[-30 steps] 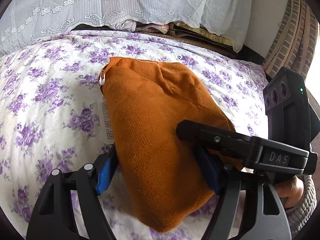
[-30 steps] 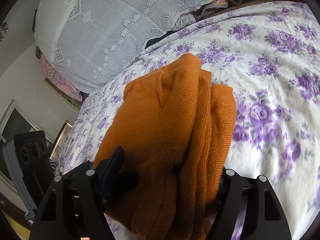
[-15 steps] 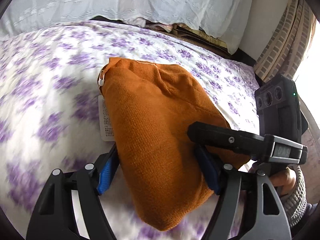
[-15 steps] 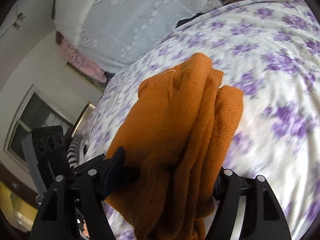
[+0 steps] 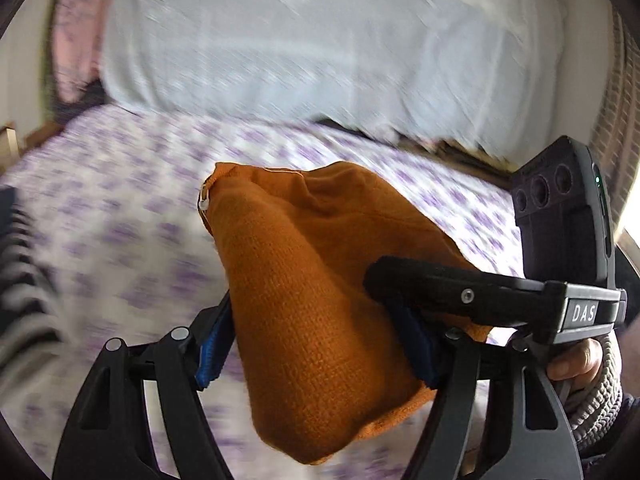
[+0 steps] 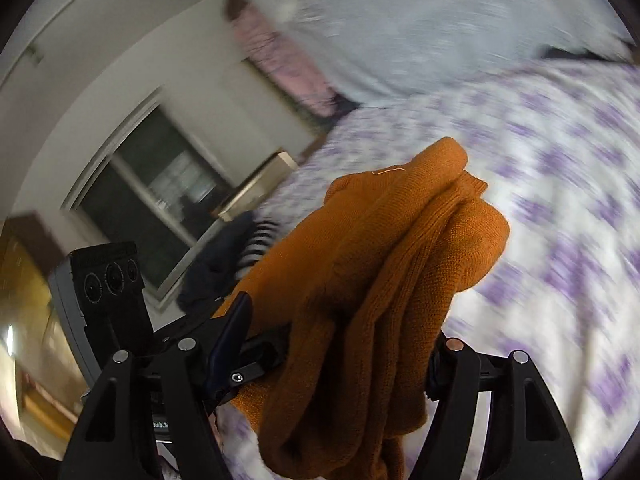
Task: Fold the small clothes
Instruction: 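Lift the bundle with the right gripper and lower it onto the striped clothes stack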
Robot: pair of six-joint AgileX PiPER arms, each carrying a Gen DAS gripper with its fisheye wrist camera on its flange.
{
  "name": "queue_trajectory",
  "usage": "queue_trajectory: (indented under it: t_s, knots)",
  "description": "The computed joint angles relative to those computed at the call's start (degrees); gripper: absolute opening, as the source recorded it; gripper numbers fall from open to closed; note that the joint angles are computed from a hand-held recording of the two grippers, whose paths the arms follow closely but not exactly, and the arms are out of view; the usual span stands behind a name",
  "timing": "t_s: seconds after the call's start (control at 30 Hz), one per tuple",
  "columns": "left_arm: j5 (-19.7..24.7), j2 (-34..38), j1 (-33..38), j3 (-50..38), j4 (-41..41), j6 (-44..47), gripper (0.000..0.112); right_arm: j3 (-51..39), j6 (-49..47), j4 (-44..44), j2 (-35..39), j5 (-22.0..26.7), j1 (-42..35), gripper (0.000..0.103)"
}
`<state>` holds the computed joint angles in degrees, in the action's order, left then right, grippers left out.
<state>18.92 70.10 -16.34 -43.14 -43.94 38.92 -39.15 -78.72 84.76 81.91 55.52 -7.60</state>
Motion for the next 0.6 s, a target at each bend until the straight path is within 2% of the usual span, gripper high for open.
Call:
queue_trajectory:
  t_s: [0.13, 0.27, 0.47, 0.53, 0.6]
  knots:
    - [7.95, -5.81, 16.09, -3.19, 0.19, 4.39, 0.070, -12.59, 7.27, 1.44, 3.76, -6.75, 16.65, 0.072]
    - [14.09, -7.10, 30.86, -7.85, -1.92, 10.40, 0.070, -27.26, 15.30, -0.21, 11.37, -8.51, 26.73, 0.072]
    - [17.97, -2.61, 47.82, -14.20, -6.97, 18.64, 0.071, -53.47, 29.20, -8.26, 27.07, -10.76, 38.77, 0.071]
    - [19.27, 0.55, 52.77, -14.80, -10.64, 22.61, 0.076, -60.74, 33.46, -11.29, 32.52, -10.78, 41.14, 0.071]
    - [17.24, 4.86, 54.53, -15.19, -9.59, 21.69, 0.080, -68.80, 40.29, -15.98, 39.29, -9.66, 42.58, 0.071]
